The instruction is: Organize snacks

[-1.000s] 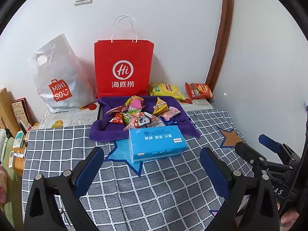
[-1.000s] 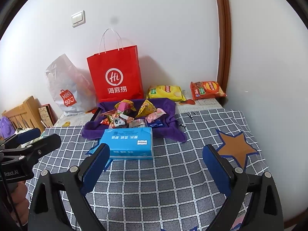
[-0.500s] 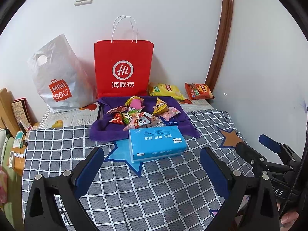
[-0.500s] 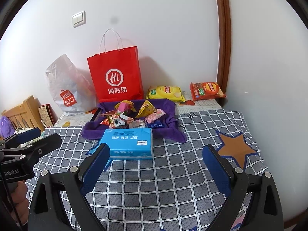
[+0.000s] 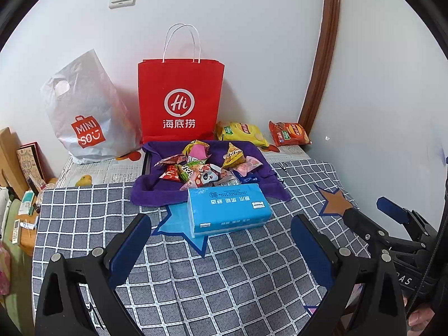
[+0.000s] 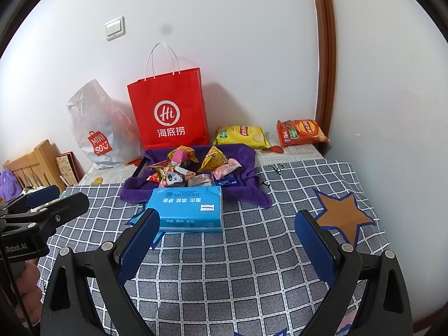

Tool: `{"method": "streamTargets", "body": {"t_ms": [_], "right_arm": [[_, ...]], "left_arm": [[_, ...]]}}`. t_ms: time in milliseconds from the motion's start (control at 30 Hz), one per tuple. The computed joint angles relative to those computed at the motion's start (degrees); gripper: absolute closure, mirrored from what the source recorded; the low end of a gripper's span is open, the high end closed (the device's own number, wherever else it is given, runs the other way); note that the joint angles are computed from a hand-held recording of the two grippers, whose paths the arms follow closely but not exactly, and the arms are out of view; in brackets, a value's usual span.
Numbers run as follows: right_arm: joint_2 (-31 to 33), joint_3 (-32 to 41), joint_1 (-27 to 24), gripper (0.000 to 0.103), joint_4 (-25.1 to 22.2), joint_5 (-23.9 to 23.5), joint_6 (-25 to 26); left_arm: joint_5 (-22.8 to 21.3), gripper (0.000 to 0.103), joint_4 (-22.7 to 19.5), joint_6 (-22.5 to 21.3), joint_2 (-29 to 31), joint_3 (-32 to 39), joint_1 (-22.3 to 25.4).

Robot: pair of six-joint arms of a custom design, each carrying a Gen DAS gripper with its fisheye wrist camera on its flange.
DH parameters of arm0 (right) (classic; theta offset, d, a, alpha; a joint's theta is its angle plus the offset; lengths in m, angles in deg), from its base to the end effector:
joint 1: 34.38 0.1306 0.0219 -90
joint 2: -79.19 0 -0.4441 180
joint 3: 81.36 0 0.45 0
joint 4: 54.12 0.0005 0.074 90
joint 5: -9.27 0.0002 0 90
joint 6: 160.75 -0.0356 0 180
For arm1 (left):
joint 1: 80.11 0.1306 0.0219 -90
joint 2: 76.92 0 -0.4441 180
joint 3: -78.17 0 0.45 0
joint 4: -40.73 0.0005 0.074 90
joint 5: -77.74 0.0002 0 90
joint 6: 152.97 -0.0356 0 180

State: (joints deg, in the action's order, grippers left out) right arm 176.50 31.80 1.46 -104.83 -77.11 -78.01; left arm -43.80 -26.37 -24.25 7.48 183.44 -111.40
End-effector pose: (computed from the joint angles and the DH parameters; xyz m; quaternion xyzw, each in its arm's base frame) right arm 0.4889 0.3497 0.6312 -0.2045 0.8622 0.1439 0.4405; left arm 0.4120 -0.2292 0.6574 -0.1590 0.8846 0.0008 0.4385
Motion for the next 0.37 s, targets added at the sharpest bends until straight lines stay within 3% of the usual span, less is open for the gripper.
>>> {"method": "streamTargets", "body": {"t_ms": [367], "right_arm": [[0.05,0.06,-0.02,0.007,-0.04,-0.24,-0.04]], "left_arm": [[-0.31,0.002,-0.10,0.14,0.06,-0.01,-0.13]]}}
